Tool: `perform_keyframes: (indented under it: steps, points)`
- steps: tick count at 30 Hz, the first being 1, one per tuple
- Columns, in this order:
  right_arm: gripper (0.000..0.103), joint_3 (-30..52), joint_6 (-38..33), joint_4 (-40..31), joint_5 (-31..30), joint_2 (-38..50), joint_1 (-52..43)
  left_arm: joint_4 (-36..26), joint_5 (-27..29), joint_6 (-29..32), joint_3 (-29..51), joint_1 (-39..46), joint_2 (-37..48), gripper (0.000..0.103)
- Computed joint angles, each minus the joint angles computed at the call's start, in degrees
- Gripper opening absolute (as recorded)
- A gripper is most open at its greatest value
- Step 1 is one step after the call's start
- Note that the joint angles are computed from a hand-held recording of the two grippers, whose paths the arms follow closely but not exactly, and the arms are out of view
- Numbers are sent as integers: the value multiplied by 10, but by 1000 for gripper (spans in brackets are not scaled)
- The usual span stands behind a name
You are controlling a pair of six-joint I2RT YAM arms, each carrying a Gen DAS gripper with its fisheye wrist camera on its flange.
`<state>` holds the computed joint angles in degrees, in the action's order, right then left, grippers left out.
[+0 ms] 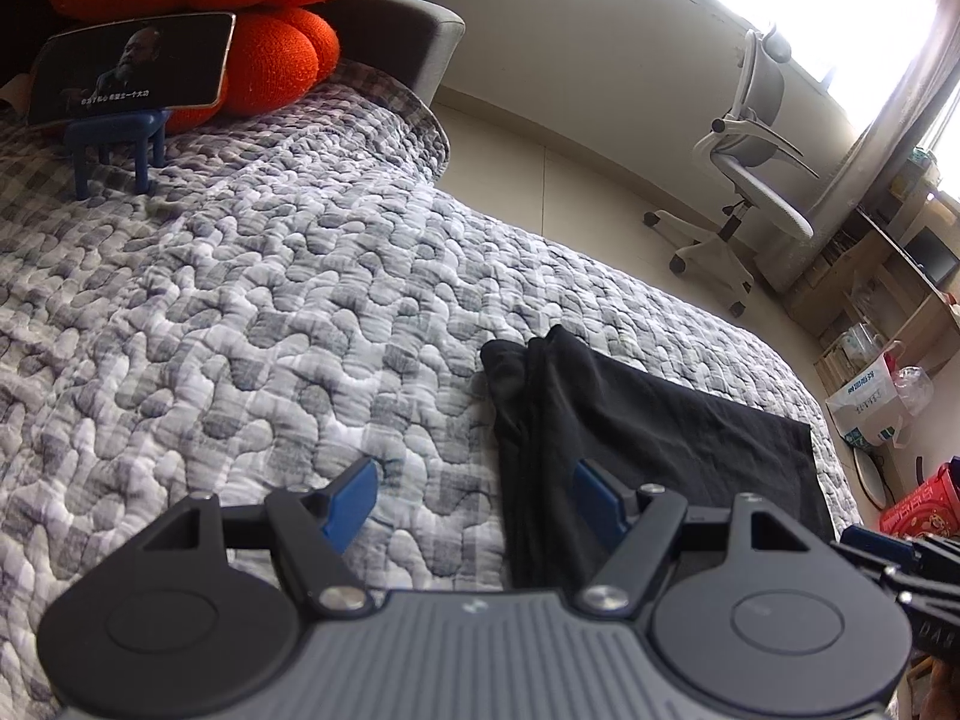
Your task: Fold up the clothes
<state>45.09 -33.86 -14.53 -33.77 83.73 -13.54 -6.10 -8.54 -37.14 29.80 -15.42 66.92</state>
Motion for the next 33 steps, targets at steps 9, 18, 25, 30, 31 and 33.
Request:
perform_keyframes:
  steps: [9,18,25,30,31,33]
  points:
    - [51,-68,-115,14,13,-51,88,3,20,-2,-4,22,2,73]
    - [59,-121,-190,62,49,-68,145,7,30,2,-1,26,11,75]
    - [59,-149,-197,105,44,-79,179,13,50,3,-2,41,12,75]
    - [59,-164,-205,132,56,-81,198,24,54,7,-6,44,14,75]
    - [59,-166,-207,139,58,-81,200,24,50,9,-5,41,16,75]
    - [58,-170,-208,149,58,-81,203,25,53,10,-5,43,17,75]
